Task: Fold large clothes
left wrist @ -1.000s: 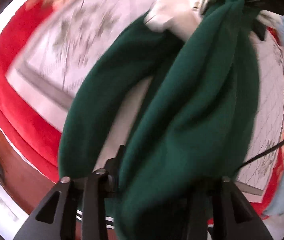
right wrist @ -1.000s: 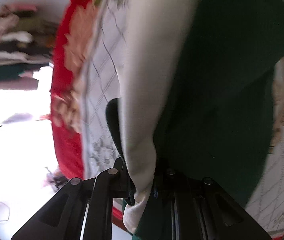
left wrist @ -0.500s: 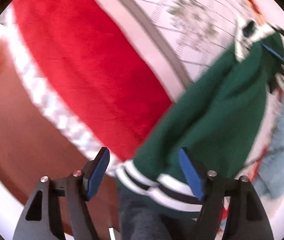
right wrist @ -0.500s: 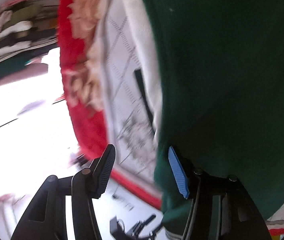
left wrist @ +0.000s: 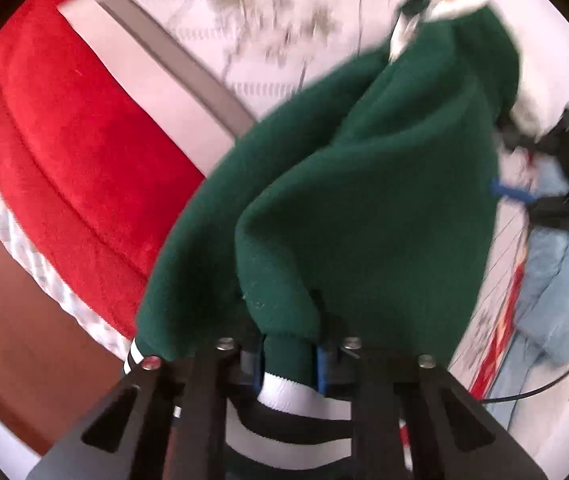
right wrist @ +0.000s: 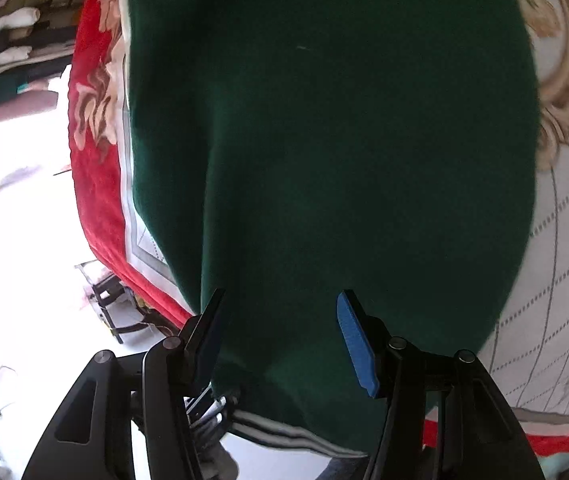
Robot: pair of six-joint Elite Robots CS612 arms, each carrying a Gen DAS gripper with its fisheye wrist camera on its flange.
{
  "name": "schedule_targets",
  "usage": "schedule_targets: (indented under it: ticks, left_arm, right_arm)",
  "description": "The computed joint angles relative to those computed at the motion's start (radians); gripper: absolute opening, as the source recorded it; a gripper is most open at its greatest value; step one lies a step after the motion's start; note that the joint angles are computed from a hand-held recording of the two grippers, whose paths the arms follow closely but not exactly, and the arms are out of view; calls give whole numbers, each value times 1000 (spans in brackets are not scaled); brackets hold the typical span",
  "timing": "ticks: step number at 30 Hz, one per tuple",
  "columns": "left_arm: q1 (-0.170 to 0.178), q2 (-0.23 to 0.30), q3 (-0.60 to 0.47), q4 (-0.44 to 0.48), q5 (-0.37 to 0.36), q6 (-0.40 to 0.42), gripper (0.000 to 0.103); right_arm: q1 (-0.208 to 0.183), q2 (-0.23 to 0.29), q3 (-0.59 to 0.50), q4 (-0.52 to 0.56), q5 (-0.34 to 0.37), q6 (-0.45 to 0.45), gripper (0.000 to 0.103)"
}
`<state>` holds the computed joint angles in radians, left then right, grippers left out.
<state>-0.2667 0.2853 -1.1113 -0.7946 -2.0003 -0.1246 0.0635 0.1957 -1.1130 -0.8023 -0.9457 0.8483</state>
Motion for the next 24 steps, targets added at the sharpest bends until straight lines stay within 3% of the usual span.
schedule_targets:
  ticks: [4,6,9,12,14,17,19,21,24]
  left_arm:
    - [11,18,-112,-68,20,-93,12]
    - [18,12,-117,-56,35,-106,12]
    - [19,42,-124,-37,56,-169,14]
    - [38,79,-118,-3,33,-205,21]
    - [46,77,-100,21,-5,-194,23]
    - [40,47,-75,62,19,-144,29]
    - [32,22,-68,91,62,-134,36]
    - [25,9,-72,92,101,-140,61]
    - [21,2,-94,64,133,-160,86]
  right_arm:
    - [-3,7,-37,22,-9,-11,58]
    - [-6,4,-37,19,-3,-19,58]
    - [-3,-9,-18,26,-5,-58,58]
    - [14,-26,41,1,-16,-74,58]
    - [12,-22,24,8,-13,-81,58]
    - [-4,-4,-39,34,-22,-69,58]
    - [-26,14,-97,40,-50,-39,63]
    - [-40,32,-130,24,-93,-31,68]
    - [-76,80,-188,-32,-133,-21,77]
